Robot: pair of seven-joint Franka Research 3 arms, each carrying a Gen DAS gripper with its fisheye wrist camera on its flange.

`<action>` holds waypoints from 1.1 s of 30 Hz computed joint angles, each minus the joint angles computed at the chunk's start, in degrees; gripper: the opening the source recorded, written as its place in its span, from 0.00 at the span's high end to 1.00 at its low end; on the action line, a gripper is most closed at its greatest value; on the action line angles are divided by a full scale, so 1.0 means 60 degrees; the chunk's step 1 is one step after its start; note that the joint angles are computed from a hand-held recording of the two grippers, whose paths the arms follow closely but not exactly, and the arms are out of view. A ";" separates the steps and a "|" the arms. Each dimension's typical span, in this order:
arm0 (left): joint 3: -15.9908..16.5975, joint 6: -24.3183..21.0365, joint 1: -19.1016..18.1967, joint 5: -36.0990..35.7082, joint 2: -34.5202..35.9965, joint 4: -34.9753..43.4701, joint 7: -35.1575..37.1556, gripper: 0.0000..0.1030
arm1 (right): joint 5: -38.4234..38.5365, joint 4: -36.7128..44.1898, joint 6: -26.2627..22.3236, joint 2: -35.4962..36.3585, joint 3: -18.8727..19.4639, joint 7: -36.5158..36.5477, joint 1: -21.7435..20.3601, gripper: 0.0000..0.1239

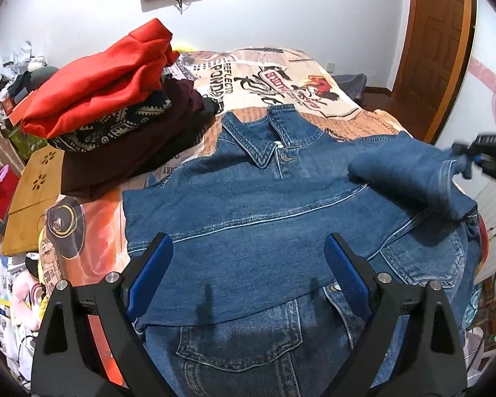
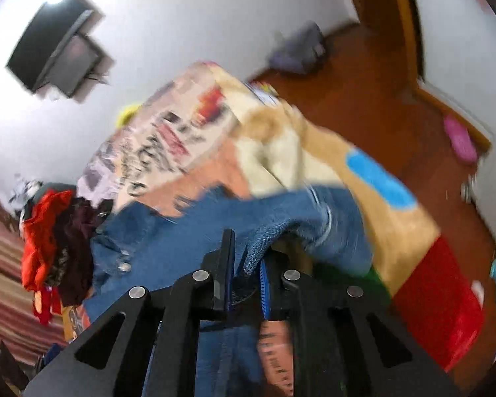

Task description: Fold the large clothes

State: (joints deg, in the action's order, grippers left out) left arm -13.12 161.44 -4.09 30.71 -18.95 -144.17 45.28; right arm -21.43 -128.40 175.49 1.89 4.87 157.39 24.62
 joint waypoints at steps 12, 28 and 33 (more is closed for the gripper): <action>0.0085 0.0448 0.0343 0.0222 -0.1369 -0.0907 -0.0094 0.10 | 0.1401 0.3108 -0.0552 0.0674 0.1151 -0.4387 0.0840 0.92; 0.1914 0.0110 0.0059 -0.1935 -0.3778 -0.3205 0.1488 0.07 | 0.4534 0.8802 -0.5526 0.5150 0.1977 -0.9250 0.2771 0.83; 0.2894 0.0103 -0.0528 -0.3378 -0.3663 -0.3472 0.2397 0.07 | 0.4625 0.8413 -0.5141 0.4661 0.1280 -0.9410 0.3371 0.67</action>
